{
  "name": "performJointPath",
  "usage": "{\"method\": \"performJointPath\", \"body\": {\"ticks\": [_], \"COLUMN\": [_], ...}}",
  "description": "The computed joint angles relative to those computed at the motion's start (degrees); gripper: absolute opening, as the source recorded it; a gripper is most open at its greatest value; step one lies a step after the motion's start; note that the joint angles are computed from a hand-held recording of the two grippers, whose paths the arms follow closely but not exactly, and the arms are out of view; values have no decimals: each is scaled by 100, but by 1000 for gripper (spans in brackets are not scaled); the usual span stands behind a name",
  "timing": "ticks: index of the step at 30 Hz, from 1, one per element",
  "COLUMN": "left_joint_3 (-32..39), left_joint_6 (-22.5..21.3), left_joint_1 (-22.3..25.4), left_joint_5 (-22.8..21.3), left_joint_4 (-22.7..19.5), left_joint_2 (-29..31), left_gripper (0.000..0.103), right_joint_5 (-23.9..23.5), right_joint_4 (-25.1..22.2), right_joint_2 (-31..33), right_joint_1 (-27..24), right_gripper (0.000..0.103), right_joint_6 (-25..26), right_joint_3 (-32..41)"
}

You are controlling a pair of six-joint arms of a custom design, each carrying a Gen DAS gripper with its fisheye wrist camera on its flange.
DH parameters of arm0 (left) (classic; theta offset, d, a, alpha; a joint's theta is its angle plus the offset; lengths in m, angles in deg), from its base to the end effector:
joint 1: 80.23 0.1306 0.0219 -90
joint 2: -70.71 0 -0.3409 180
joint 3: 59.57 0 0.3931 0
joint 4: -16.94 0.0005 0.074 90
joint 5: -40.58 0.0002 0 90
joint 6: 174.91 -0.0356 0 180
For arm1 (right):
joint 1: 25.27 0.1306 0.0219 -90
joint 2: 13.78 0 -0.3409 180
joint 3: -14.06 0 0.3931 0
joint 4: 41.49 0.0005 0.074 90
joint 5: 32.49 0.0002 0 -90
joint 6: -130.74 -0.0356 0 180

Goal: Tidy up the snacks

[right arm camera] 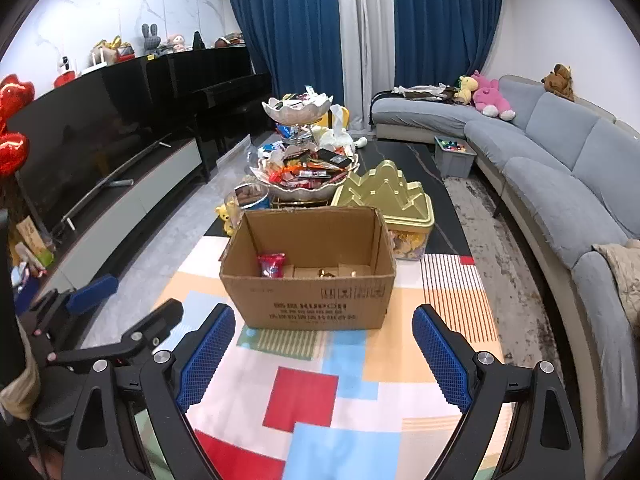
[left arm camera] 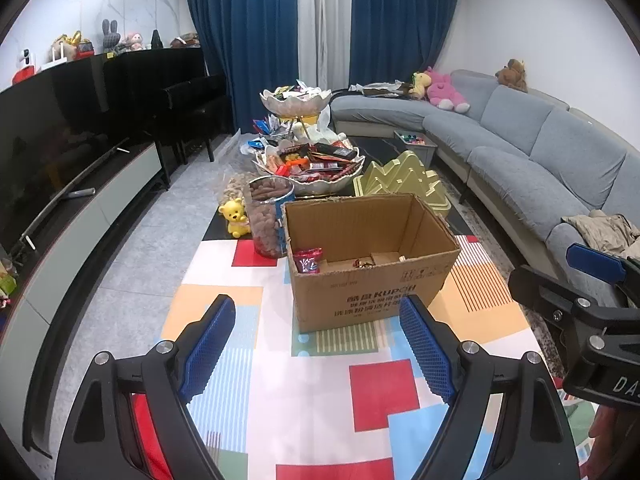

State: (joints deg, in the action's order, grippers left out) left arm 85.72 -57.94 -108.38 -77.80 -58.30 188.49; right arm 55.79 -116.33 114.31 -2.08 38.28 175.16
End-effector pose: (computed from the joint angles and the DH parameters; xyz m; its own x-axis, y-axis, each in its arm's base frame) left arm 0.5369 -0.2687 0.5357 -0.6419 -0.1091 -0.7590 -0.1772 0.9841 0.0084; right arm 0.5912 0.2539 0.5398 -0.6302 -0.2233 -0.7436 -0.3875 0.9204 0.0520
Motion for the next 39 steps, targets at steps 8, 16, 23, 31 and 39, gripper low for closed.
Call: {"method": "performJointPath", "body": {"ticks": [8, 16, 23, 31, 39], "left_joint_3": [-853, -1810, -2435, -2870, -3178], "left_joint_6": [139, 405, 577, 800, 1114], "left_joint_1": [-233, -525, -826, -1132, -1357], "left_joint_5": [-202, -327, -468, -652, -776], "left_joint_4": [154, 291, 265, 145, 11], "left_joint_2": [-575, -1214, -1648, -1981, -2173], "left_gripper": [84, 84, 84, 84, 88], "right_joint_5": [162, 338, 271, 232, 333], "right_joint_4": [823, 1456, 1663, 1627, 1560], "right_joint_2": [-1236, -2291, -2894, -3366, -3742], "right_joint_1": [13, 82, 120, 160, 205], "right_gripper": [91, 91, 91, 91, 92], "right_joint_6": [-113, -30, -35, -120, -142], "right_joint_3": [-2012, -3563, -4365, -4976, -5468]}}
